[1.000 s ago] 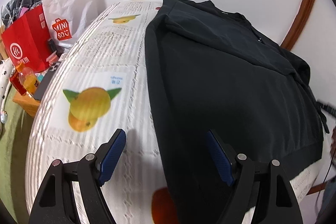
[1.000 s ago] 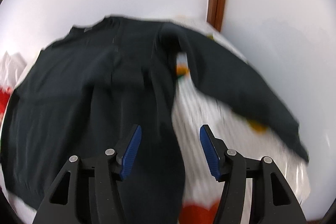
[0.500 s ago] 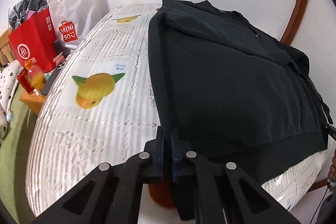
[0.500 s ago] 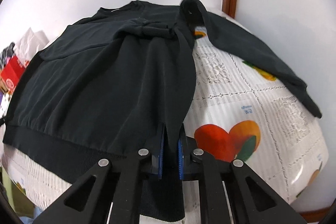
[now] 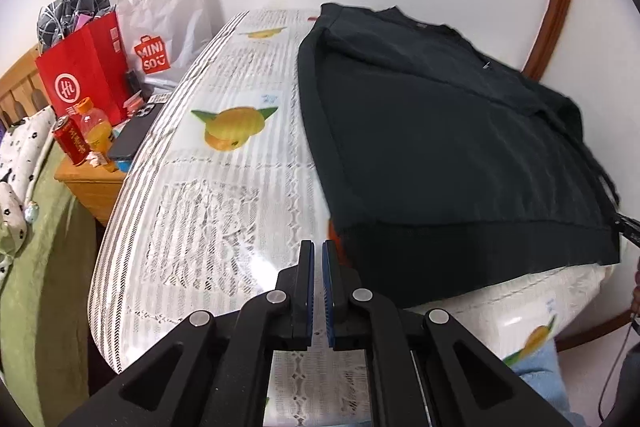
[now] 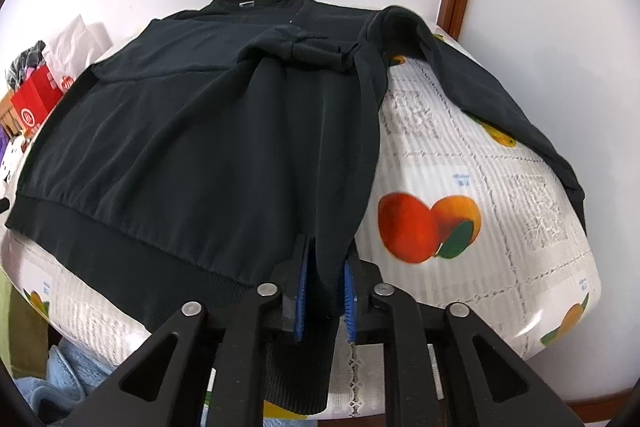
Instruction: Fold small clothes
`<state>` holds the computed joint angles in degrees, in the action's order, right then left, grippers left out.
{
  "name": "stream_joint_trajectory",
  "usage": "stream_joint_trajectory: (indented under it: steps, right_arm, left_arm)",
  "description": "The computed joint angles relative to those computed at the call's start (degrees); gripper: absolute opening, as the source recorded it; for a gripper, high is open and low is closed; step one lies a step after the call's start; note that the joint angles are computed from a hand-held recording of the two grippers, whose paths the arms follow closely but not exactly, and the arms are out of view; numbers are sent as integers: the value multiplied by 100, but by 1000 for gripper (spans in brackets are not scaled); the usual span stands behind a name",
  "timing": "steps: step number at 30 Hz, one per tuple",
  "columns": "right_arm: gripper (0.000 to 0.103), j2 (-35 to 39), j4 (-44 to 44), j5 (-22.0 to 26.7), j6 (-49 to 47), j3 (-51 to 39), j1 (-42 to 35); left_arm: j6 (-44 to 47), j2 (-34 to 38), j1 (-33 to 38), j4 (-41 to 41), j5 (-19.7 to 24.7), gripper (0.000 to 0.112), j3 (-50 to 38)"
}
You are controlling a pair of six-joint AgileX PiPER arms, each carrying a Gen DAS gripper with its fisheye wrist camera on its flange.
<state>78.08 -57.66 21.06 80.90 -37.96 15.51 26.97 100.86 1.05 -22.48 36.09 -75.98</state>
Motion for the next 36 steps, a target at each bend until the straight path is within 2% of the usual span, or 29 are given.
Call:
stream_joint_trajectory:
  steps: [2,3,5,6,8,12,14,15,16,19,22,23,25,26,31,34,36]
  right_arm:
    - [24,-69,132,205,-184,-125,-1]
    - [30,-86,131,365,-187,-200,48]
    - [42,-134,249,411,-372,-265,26]
    - [46,-107,291,435,-432,-334,22]
    - [50,-56,203,443,-314,-331,11]
    - [50,168,-69,284,273,-184,-18]
    - [50,205,-303,154,673,-41,-28]
    - [50,206,-410,99,832,22,-26]
    - [50,214,-590,83,1079,87,2]
    - [50,256,-1023,49,1617,196,49]
    - [49,346,-1335,-77,1971,219,-10]
    - [44,368,-1423,-111,2072,221,-32]
    - [19,364,-1492,-284,2103,249,-104]
    - [13,333,-1374,-408,1924,254,-153]
    - [13,236,-586,100,913,130,159]
    - [14,171,-123,375,204,6,262]
    - [21,50,33,582,-112,-135,268]
  left_arm:
    - [177,-18,69,-285,86,7,-50]
    - [345,68,110,-521,223,11,-209]
    - [373,182,82,-657,299,50,-343]
    - [415,258,60,-757,263,56,-403]
    - [437,357,-28,-824,91,56,-424]
    - [52,799,-176,-650,280,53,-821]
    - [-283,975,-284,-341,274,39,-974]
    - [-483,962,-382,-68,28,36,-907]
    - [-590,932,-430,84,-84,27,-851]
    - [-898,939,-505,441,-210,9,-847]
    - [-605,882,-375,132,-80,8,-811]
    - [-471,799,-306,-40,-65,8,-705]
    - [-151,594,-187,-342,-38,8,-423]
    - [-114,527,-187,-367,-42,8,-326]
    - [191,-17,-185,-469,-170,8,464]
    - [109,-115,-268,-280,-168,10,518]
    - [-35,-95,-301,-159,-73,12,388]
